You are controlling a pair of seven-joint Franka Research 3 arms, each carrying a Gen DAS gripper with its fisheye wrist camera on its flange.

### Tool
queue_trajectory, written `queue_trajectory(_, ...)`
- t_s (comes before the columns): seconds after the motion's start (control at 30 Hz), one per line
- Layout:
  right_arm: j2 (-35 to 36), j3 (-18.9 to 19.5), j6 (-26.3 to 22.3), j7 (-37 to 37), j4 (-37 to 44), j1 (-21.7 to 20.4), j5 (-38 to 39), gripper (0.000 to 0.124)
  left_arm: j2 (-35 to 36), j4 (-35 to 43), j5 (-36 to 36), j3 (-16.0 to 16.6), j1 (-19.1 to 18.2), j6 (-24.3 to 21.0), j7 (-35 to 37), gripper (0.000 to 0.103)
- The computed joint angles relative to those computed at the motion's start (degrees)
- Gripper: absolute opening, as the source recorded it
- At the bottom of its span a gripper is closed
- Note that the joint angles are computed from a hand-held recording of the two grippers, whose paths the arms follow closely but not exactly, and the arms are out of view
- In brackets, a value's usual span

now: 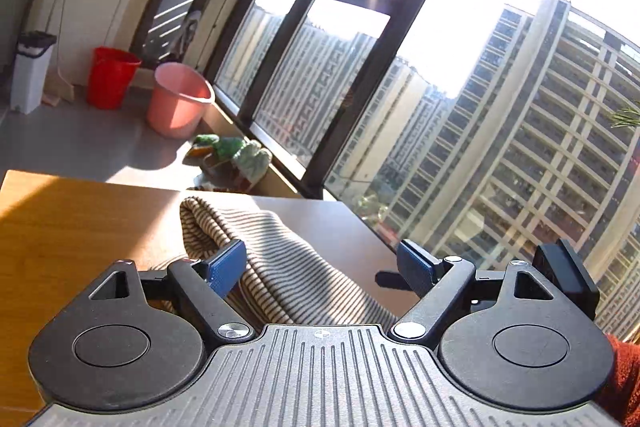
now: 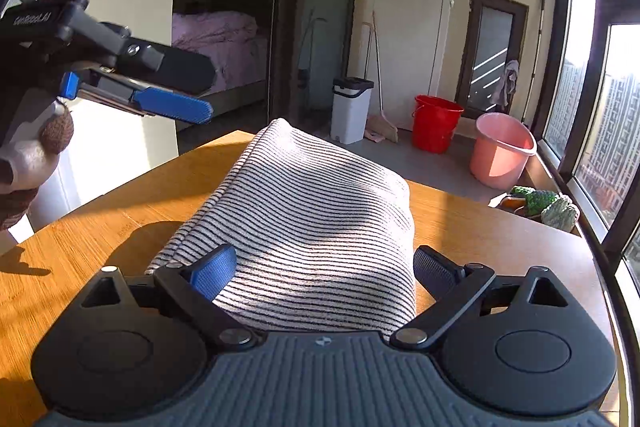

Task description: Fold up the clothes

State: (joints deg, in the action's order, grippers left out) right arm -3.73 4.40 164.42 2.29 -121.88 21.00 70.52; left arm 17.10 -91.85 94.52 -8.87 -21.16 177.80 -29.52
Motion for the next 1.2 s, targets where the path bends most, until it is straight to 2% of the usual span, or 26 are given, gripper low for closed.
queue_trajectory(0.07,-0.08,1.16,3.18,-2.77,-1.64,1.25,0.74,0.086,5.05,3.36,-18.42,-2.84,2.43,-0.71,17.33,0.072)
queue_trajectory(0.13,-0.42,1.66,5.56,-5.39,-2.78,2.27,1.98,0.086,9.66,4.97,-35.02,-10.32,7.74,-3.52,33.03,0.067)
queue_trajectory(0.17,-0.65,1.70,6.05,-5.70,-3.29,2.56,1.76,0.086,10.99,5.21,-39.59,-12.44,9.04,-5.35,37.13,0.065)
queue_trajectory(0.2,-0.88,1.67,6.19,-5.43,-3.79,2.73,1.01,0.086,11.45,4.65,-40.42,-12.57,9.26,-6.16,37.89,0.065)
queue_trajectory(0.23,-1.12,1.63,6.33,-5.12,-4.30,2.91,0.23,0.086,11.65,3.92,-41.51,-11.18,8.36,-6.45,38.49,0.058)
queue_trajectory(0.27,-1.19,1.57,7.13,-6.93,-4.65,3.41,1.30,0.086,10.49,2.32,-39.28,-7.80,6.18,-4.71,35.07,0.053)
queue_trajectory(0.3,-1.07,1.51,8.23,-10.15,-4.74,4.07,3.86,0.087,9.23,0.85,-35.52,-3.65,3.37,-2.75,29.97,0.053)
queue_trajectory(0.33,-0.95,1.47,8.80,-12.12,-4.61,4.44,5.76,0.089,8.42,-0.11,-35.79,-1.50,1.88,-1.77,28.32,0.053)
queue_trajectory(0.4,-0.81,1.37,8.55,-12.55,-4.15,4.49,7.40,0.090,7.66,-1.17,-37.31,-0.59,1.35,-1.13,29.50,0.054)
queue_trajectory(0.53,-2.36,0.17,2.36,-4.24,-3.67,2.82,5.46,0.091,7.05,-2.56,-39.86,1.42,0.18,1.00,33.32,0.054)
queue_trajectory(0.6,-4.84,-1.71,-4.30,1.55,-3.93,1.26,5.18,0.091,7.01,-3.02,-39.84,4.10,-1.67,2.95,33.03,0.054)
queue_trajectory(0.63,-5.98,-2.80,-6.86,2.21,-3.98,0.69,7.12,0.091,7.17,-3.08,-39.60,5.85,-2.88,4.15,32.55,0.054)
queue_trajectory(0.7,-7.06,-4.20,-8.32,0.65,-3.57,-0.07,13.51,0.091,6.96,-3.66,-40.07,8.49,-4.98,5.43,31.87,0.054)
queue_trajectory(0.8,-5.98,-4.32,-7.21,-1.15,-1.35,-1.42,20.96,0.088,7.01,-3.55,-42.69,9.15,-6.04,4.50,33.90,0.055)
queue_trajectory(0.83,-4.48,-3.79,-6.70,-0.35,-0.05,-1.82,20.30,0.085,7.00,-3.41,-43.61,9.14,-6.29,3.85,34.95,0.055)
queue_trajectory(0.87,-2.68,-3.20,-6.52,1.35,1.35,-2.15,17.96,0.084,6.98,-3.28,-44.49,9.19,-6.59,3.21,35.97,0.056)
queue_trajectory(0.93,0.78,-1.44,-5.11,9.05,2.69,-2.47,6.36,0.083,6.71,-3.07,-46.27,9.44,-7.33,1.69,37.88,0.057)
queue_trajectory(0.97,1.84,-0.46,-2.44,9.47,2.44,-2.02,3.66,0.083,5.97,-3.20,-46.35,10.50,-8.61,0.56,37.67,0.058)
queue_trajectory(1.0,2.63,0.47,1.20,5.91,2.06,-1.28,4.97,0.084,5.17,-3.31,-45.90,11.44,-9.80,-0.69,37.00,0.061)
queue_trajectory(1.03,2.95,1.34,4.74,0.13,1.75,-0.49,8.56,0.084,4.34,-3.68,-43.61,13.17,-11.39,0.04,34.94,0.070)
queue_trajectory(1.07,2.79,1.66,6.01,-1.63,1.52,-0.20,9.95,0.084,3.55,-3.94,-40.66,15.04,-13.05,0.99,32.33,0.079)
queue_trajectory(1.1,2.50,1.66,5.99,0.01,1.25,-0.19,9.04,0.084,2.78,-3.99,-36.91,16.15,-14.07,1.70,29.14,0.082)
queue_trajectory(1.13,2.28,1.45,5.31,0.65,1.10,-0.33,8.78,0.084,2.46,-4.27,-37.17,15.27,-13.77,1.99,29.96,0.082)
queue_trajectory(1.2,1.94,0.81,3.15,0.74,0.96,-0.80,9.00,0.084,2.48,-4.64,-40.54,9.68,-10.13,0.81,35.03,0.082)
